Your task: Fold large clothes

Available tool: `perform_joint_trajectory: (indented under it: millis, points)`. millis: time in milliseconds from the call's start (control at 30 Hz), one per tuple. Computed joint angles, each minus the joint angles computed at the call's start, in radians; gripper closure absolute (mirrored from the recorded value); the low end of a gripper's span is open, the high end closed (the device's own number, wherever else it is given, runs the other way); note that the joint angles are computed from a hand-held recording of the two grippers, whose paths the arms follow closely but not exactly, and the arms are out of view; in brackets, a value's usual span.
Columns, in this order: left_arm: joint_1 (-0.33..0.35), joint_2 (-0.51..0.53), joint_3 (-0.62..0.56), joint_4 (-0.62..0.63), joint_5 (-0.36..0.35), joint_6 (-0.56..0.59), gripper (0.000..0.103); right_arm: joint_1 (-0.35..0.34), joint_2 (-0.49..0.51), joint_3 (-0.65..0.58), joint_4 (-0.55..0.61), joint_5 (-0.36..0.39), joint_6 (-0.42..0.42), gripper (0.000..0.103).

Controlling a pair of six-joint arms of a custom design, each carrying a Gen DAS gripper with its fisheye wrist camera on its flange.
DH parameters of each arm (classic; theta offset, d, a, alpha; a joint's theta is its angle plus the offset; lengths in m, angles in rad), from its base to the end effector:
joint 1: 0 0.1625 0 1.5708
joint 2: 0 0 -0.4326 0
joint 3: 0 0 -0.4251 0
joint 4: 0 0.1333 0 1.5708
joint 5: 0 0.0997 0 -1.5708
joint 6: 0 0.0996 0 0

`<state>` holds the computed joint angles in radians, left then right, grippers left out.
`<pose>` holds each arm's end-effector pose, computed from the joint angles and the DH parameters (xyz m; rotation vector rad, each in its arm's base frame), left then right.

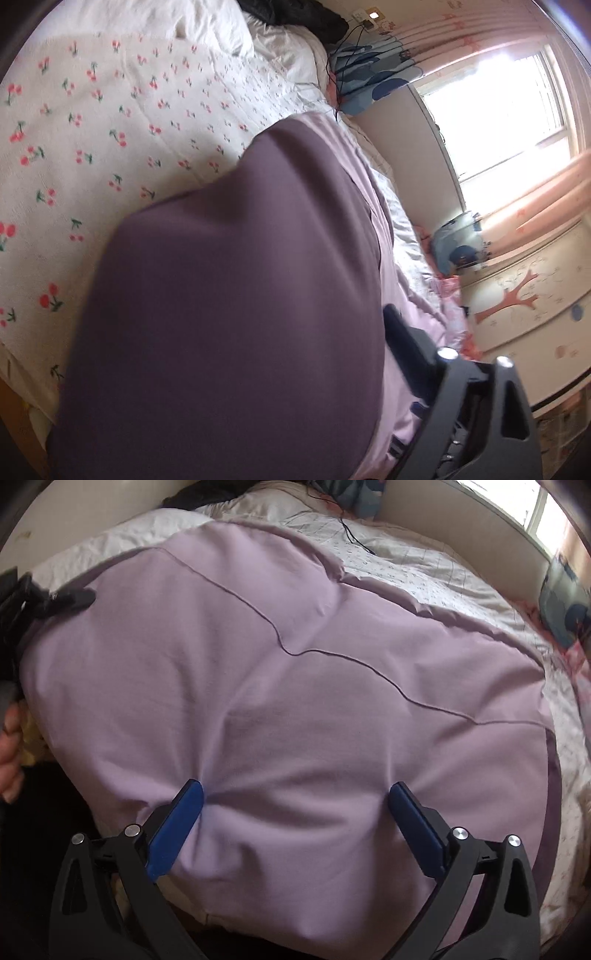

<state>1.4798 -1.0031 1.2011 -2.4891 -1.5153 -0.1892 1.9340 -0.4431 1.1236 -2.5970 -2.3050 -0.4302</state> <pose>0.0665 -0.7993 0.4346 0.1724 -2.8908 1.0910 0.3607 -0.7616 0.0447 0.7695 -2.2490 0.3833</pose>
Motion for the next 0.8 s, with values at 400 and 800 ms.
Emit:
perform_joint_trajectory:
  millis: [400,800]
  points:
    - [-0.086,-0.034,0.022,-0.01,-0.084,0.065,0.058,-0.034,-0.015,-0.002,0.091,0.024,0.05,0.006]
    - [-0.347,0.088,0.042,0.051,-0.063,0.324,0.058,-0.137,-0.389,0.473,-0.265,0.437,0.069,0.006]
